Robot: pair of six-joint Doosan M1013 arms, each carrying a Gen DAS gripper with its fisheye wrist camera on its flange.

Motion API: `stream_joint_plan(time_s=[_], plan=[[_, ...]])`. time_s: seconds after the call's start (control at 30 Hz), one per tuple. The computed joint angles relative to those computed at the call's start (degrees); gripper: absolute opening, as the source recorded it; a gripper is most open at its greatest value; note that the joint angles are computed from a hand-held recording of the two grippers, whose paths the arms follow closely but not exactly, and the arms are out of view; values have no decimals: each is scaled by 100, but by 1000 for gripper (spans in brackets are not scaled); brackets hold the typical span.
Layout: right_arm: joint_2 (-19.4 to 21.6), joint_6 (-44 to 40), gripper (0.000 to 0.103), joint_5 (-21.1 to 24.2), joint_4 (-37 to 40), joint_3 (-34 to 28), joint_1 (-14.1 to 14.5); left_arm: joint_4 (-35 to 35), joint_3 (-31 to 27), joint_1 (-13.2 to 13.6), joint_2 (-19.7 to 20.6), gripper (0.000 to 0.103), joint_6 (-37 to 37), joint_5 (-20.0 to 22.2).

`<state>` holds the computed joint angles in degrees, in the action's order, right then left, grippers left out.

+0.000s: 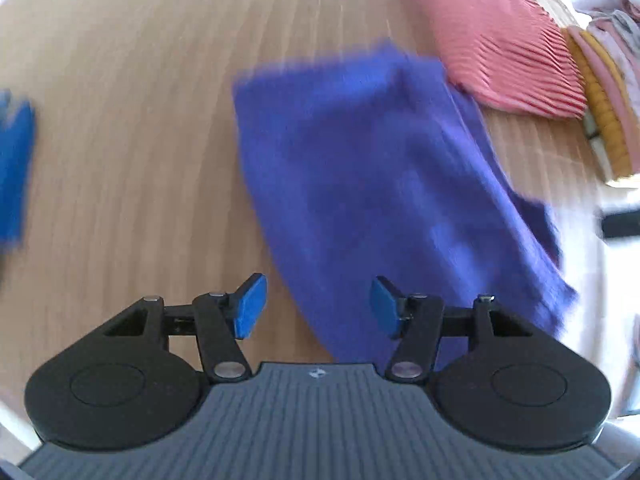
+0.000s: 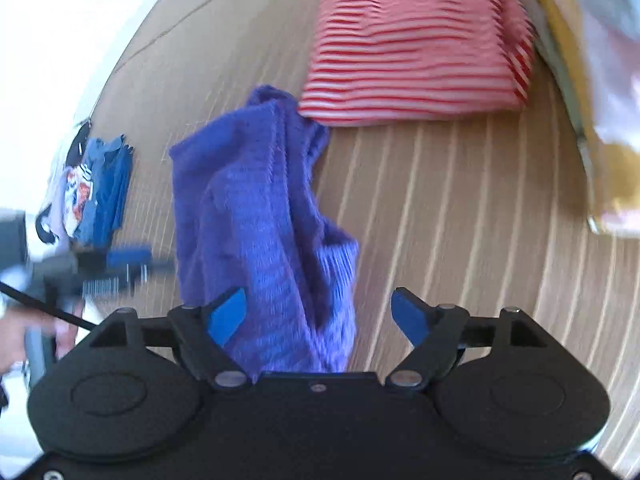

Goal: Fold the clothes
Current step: 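Push the folded sweater with both grippers to square its sides, then grasp the edge of the folded purple sweater with the right gripper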

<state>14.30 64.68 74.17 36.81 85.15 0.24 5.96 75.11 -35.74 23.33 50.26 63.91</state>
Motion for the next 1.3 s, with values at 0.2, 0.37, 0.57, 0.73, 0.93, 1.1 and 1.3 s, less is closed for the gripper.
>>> stream_joint_plan(time_s=[0.2, 0.37, 0.57, 0.73, 0.93, 1.1, 1.3], plan=[[27, -1062, 71, -247, -809, -48, 440, -81, -23, -344, 56, 63, 248, -103], [-97, -869, 64, -438, -1165, 218, 603, -158, -65, -407, 192, 65, 541, 182], [-318, -682, 57, 7, -1094, 511, 565, -266, 205, -379, 6, 68, 828, 434], [-330, -940, 61, 827, -1418, 377, 647, -205, 516, -387, -257, 70, 792, 550], [-361, -1084, 55, 56, -911, -76, 334, -45, 786, -441, -612, 70, 656, -76], [114, -1643, 43, -77, -397, -686, 436, -499, 867, -500, -596, 70, 961, -322], [538, -1848, 36, 92, -258, -906, 642, -426, 976, -695, -560, 71, 1055, -431]])
